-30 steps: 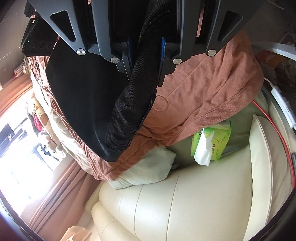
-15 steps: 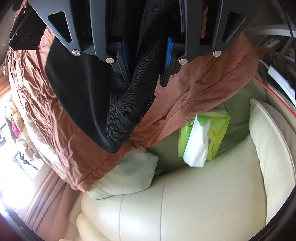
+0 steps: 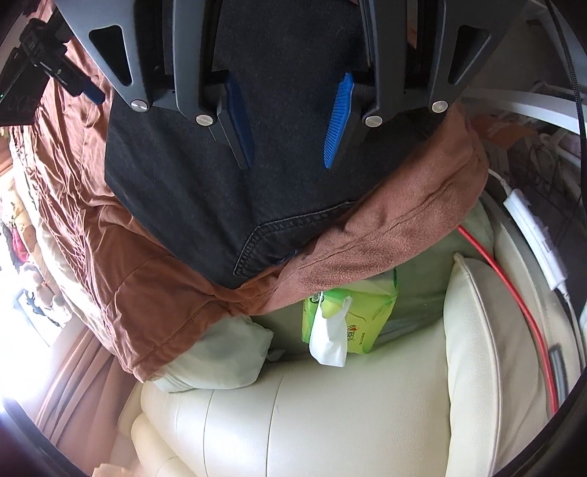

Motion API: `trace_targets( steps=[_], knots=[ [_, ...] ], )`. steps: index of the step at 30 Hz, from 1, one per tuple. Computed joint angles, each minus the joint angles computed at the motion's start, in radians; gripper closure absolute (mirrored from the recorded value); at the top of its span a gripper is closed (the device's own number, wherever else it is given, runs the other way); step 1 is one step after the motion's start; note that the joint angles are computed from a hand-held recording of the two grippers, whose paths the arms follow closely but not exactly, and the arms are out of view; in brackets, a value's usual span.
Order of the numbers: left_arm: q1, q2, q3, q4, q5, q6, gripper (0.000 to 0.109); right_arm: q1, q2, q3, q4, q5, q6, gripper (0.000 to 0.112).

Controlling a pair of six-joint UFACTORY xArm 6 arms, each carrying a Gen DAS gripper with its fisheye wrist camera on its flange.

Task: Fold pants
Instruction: 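Lay the folded pants on the blanket and open both grippers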

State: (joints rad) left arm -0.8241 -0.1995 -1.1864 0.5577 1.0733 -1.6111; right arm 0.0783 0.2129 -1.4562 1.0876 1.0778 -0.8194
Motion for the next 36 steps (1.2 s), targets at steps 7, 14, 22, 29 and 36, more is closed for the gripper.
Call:
trace_targets(
  steps=[7, 14, 22, 29, 36],
  knots=[
    [-0.034, -0.019, 0.027, -0.004, 0.044, -0.021, 0.067, -0.007, 0.006, -0.056, -0.077, -0.011, -0.108, 0.071],
    [-0.054, -0.024, 0.065, -0.003, 0.08, -0.028, 0.067, 0.093, 0.112, -0.207, -0.244, -0.108, -0.101, 0.075],
    [-0.054, -0.032, 0.115, -0.012, 0.073, -0.023, 0.071, 0.187, 0.165, -0.227, -0.484, -0.29, -0.106, 0.075],
    [-0.058, -0.005, 0.085, -0.027, 0.114, 0.009, 0.072, 0.215, 0.18, -0.193, -0.618, -0.386, -0.035, 0.078],
    [-0.112, 0.059, -0.017, -0.007, 0.162, -0.01, 0.07, 0.224, 0.114, -0.13, -0.642, -0.36, -0.009, 0.078]
  ],
)
